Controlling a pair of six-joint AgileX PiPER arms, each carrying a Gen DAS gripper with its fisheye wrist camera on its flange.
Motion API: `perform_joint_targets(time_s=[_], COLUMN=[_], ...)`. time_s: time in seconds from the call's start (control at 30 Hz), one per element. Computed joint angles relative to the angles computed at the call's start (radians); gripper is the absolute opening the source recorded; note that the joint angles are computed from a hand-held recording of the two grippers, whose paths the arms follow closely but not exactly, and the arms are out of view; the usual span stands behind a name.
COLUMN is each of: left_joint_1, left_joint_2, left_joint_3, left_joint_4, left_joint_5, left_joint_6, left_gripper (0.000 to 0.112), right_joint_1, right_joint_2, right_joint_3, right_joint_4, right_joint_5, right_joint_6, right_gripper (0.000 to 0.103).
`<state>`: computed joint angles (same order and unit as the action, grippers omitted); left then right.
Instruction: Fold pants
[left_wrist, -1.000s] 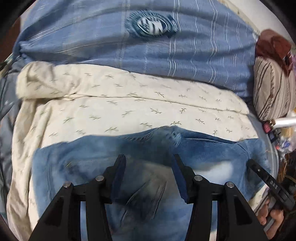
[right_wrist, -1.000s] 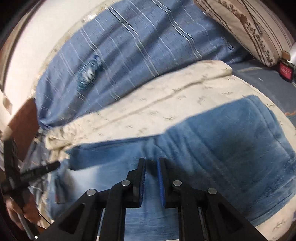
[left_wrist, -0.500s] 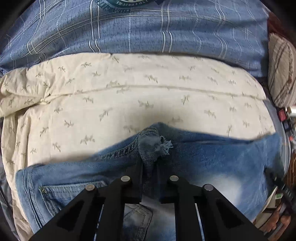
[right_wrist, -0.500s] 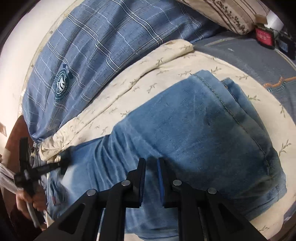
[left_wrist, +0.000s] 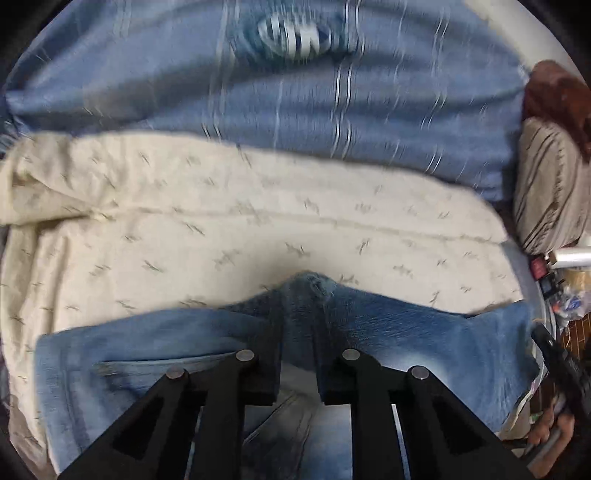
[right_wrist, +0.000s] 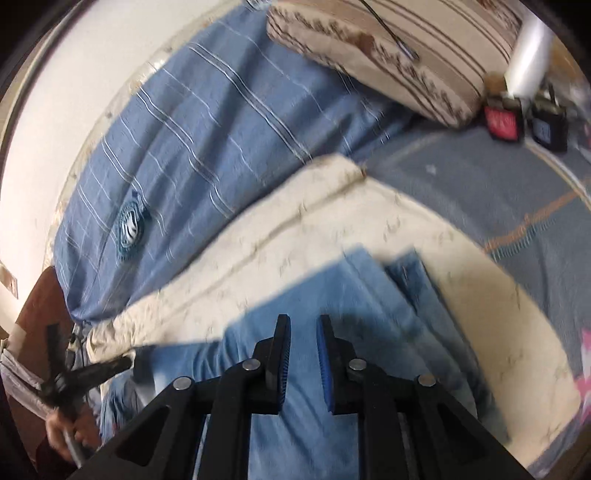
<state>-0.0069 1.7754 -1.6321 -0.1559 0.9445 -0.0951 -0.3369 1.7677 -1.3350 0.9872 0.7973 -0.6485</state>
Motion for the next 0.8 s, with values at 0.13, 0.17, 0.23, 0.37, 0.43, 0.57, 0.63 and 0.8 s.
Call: perform_joint_targets(time_s=[0.13,0.17,0.23,0.37,0.43,0.57,0.63,0.8], left_joint_1=[0.036,0.043,0.063,0.119,0.131,0.173,0.164,0.175], left_joint_2=[-0.106,-0.125,-0.181,-0.284,-0.319,-0.397,-0.411,-0.395], left_joint_3=[0.112,0.133,0.211,0.382,0.445,0.555,0.592,0.66], left_joint_4=[-0.019,-0.009,0.019,0.015,0.092,0.16,0.23,0.283], left_joint_5=[-0.04,-0.042,-0.056,-0.091,-0.092,-0.149,-0.175,-0.263], left_joint_6=[0.03,0.023,-0.004,-0.019,-0.071,-0.103,-0.104,-0.022], left_gripper=[0.022,0.024,0.028,0.028,0.028,0.028,0.031,0.031], right_joint_1=[0.057,0.069,0.094,0.088,0.09,0.113,0.136,0.191], right_joint_2=[0.06,0.083,0.12,0.108,0.08,0.015,-0.021,-0.081], right_joint_3=[-0.075,-0.101,-0.137,-0.105,-0.057,0.024,0.072,0.144], right_joint_4=[-0.101,-0.152,-0.254,-0.259,-0.268,-0.335,-0.398,-0.58], right_joint_5=[-0.029,-0.029,-0.023,-0.026,-0.048,-0.103,-0.151,-0.233], right_joint_6=[0.078,0.118,0.207,0.183,0.166,0.165,0.171,0.267], right_gripper=[0.017,0.017,0.017,0.017,0.018,0.018,0.018,0.017])
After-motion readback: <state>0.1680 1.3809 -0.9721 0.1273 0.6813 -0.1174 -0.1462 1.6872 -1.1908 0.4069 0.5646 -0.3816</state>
